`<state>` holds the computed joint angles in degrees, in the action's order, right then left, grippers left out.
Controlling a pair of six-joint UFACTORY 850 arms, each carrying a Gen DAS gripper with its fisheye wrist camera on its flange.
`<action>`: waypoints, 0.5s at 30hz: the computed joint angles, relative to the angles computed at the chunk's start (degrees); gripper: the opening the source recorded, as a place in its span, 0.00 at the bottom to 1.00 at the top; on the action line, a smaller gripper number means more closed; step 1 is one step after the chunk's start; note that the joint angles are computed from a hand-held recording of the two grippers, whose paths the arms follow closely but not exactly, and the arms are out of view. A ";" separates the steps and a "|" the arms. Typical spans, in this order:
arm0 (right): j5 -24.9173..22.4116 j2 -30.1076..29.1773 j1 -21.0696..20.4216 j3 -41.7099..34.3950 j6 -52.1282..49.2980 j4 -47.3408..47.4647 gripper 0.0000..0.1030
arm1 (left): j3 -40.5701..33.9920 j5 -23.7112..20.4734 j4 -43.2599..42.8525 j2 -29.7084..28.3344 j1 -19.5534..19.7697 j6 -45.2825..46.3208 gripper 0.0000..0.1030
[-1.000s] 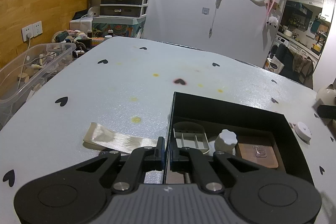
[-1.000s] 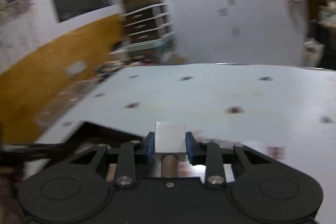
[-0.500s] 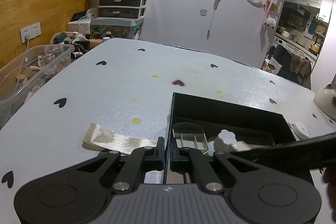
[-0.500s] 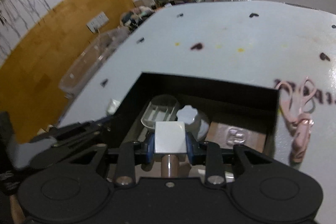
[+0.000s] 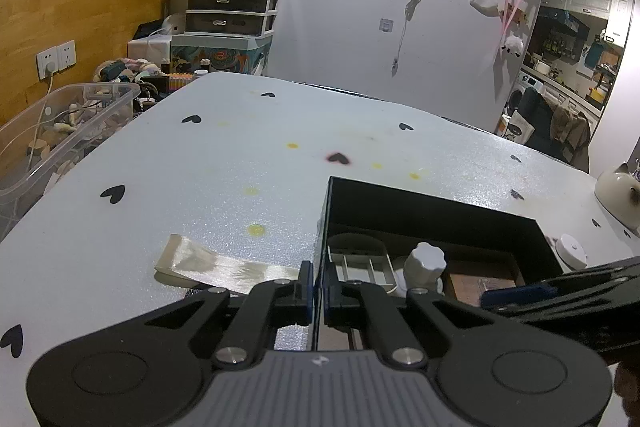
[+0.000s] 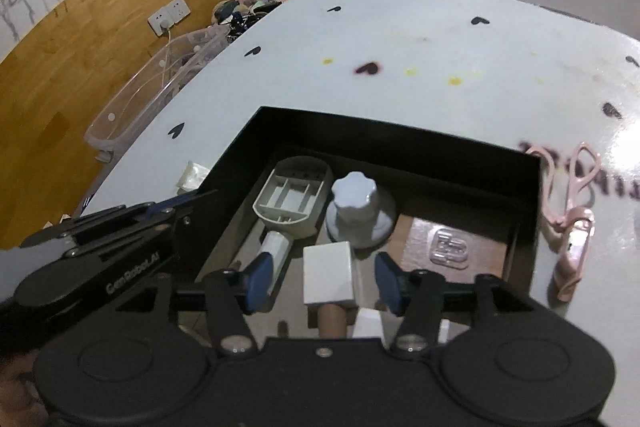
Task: Organize rigid objects
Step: 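Carry the white cube into the black box and open the right gripper, then withdraw the right gripper from the box toward the white tape measure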
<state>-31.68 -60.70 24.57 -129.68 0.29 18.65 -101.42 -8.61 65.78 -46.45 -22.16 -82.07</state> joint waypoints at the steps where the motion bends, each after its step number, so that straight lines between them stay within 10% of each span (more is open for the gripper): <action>1: 0.50 0.46 0.08 0.64 0.31 -0.79 0.62 | -0.01 -0.03 -0.28 0.00 -0.01 0.25 0.04; 15: 8.91 8.28 -0.02 12.05 0.07 -3.47 0.94 | -0.92 -1.43 -4.83 -0.39 -0.31 4.89 0.03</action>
<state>-22.77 -52.42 24.56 -117.63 0.37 15.17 -102.35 -10.04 60.95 -46.84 -22.47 -77.18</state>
